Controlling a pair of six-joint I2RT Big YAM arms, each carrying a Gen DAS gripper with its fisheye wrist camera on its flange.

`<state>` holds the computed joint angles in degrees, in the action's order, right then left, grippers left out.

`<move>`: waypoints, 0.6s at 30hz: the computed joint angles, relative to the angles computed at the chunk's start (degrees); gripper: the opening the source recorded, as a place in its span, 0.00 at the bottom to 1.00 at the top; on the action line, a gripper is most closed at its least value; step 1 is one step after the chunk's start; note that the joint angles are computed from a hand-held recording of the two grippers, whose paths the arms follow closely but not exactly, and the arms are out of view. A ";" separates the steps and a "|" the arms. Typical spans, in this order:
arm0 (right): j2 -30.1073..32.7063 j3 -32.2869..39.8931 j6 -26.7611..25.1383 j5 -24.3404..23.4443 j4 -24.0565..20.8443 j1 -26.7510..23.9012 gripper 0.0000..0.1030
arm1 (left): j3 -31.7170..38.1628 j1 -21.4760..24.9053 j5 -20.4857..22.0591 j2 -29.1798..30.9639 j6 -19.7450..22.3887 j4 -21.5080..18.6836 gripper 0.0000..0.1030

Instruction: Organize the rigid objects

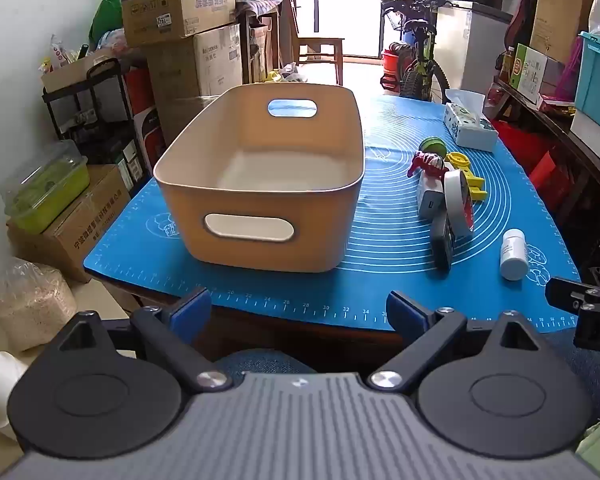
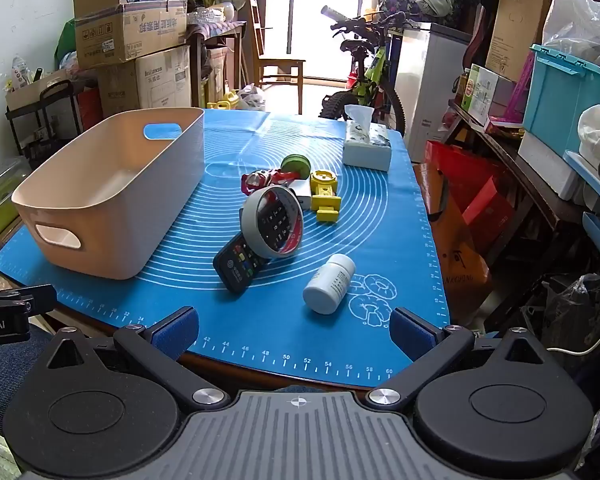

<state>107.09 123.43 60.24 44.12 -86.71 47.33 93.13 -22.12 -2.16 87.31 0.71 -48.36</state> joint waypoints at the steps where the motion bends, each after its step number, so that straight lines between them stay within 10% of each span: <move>1: 0.05 0.11 0.03 -0.08 -0.17 -0.01 0.98 | 0.03 -0.03 -0.18 0.02 0.09 -0.07 0.91; 18: 0.18 0.34 0.05 -0.04 -0.43 0.01 0.98 | -0.15 -0.02 -0.14 -0.06 0.10 0.33 0.91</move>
<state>107.27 123.77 60.29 44.08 -87.13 47.34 92.98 -22.15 -2.31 87.25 0.81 -48.03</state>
